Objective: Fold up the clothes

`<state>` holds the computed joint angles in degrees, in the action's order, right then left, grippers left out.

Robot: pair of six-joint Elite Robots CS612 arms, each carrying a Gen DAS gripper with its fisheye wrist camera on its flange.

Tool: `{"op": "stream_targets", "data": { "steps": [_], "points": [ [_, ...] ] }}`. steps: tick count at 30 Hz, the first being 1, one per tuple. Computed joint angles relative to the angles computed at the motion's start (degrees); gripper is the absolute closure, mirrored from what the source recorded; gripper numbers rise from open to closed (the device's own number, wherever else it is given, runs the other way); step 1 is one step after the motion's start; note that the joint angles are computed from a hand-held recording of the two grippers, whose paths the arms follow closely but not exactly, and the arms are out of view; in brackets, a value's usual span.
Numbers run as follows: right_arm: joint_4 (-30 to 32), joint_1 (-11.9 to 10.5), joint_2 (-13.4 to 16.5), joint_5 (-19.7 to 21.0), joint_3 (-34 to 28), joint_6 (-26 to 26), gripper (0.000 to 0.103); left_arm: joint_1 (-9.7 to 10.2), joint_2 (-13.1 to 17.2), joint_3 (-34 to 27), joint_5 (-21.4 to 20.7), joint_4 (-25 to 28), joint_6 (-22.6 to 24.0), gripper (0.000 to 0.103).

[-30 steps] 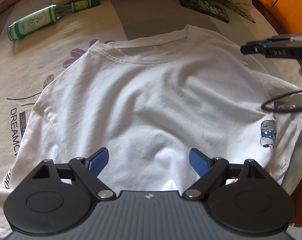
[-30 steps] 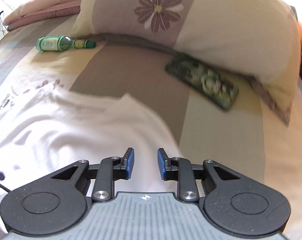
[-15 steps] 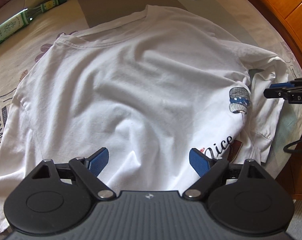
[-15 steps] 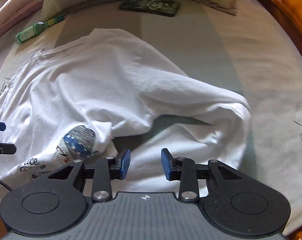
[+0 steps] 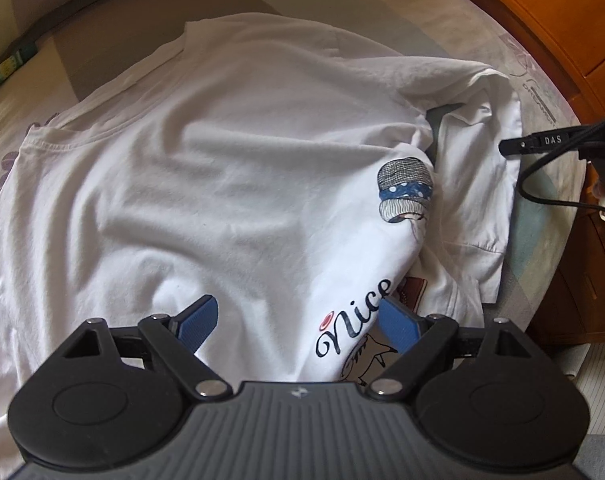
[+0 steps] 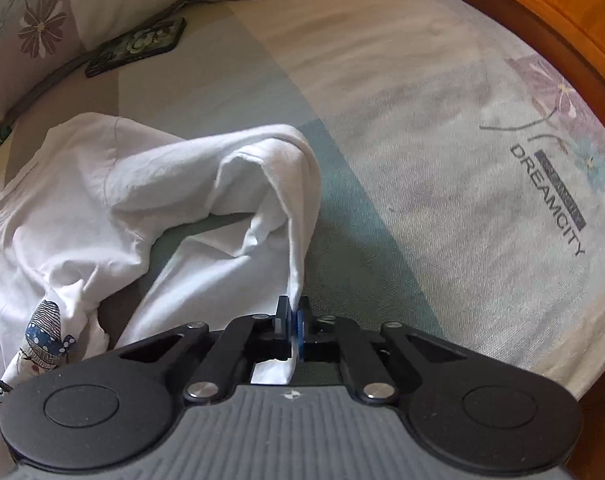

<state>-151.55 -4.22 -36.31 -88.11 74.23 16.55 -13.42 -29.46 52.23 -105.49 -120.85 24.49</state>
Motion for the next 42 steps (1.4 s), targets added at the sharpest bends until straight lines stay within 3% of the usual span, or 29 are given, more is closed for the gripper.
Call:
{"op": "stream_targets", "data": {
  "steps": [3, 7, 13, 15, 18, 21, 28, 32, 35, 38, 42],
  "points": [
    [-2.8, 1.0, -0.5, 0.6, -0.2, -2.9, 0.097, 0.08, 0.0, -0.1, 0.8, 0.0, 0.2, 0.016],
    [-4.6, 2.5, 0.2, 6.0, -2.0, -6.6, 0.098, 0.43, -0.1, -0.1, 0.8, 0.3, -1.4, 0.016],
    [-5.7, 5.5, 4.1, 14.5, -7.8, -10.1, 0.097, 1.1, -0.9, 2.4, 3.0, -1.6, -3.5, 0.016],
    [-2.8, 6.4, 5.8, 16.4, -10.9, -11.2, 0.096, 1.51, -1.0, 3.0, 3.9, -1.7, -6.0, 0.016],
    [1.3, 7.1, 6.9, 19.2, -13.4, -12.6, 0.085, 2.07, -1.0, 3.3, 4.9, -0.7, -8.7, 0.016],
    [1.3, 7.1, 5.8, 19.9, -11.8, -14.1, 0.075, 2.48, -0.9, 3.4, 5.7, -0.1, -9.6, 0.016],
    [-0.8, 5.7, 0.6, 16.9, -3.6, -10.9, 0.075, 2.97, -0.3, 3.0, 3.9, -0.2, -11.6, 0.016],
    [-2.4, 4.8, -1.9, 12.2, -0.1, -4.3, 0.075, 3.0, 0.1, 2.4, 2.7, 0.3, -11.2, 0.016],
    [-0.8, 4.1, -2.1, 9.2, 0.6, 0.9, 0.073, 3.01, 0.5, 1.5, 1.9, 0.7, -11.0, 0.016],
    [2.8, 3.4, -1.0, 10.5, 0.5, 4.4, 0.066, 2.94, 0.9, 0.5, 1.5, 1.2, -10.0, 0.016],
    [4.4, 3.3, -0.2, 13.7, 0.9, 7.4, 0.066, 2.89, 1.5, -0.6, 0.8, 2.3, -8.5, 0.016]
  ]
}}
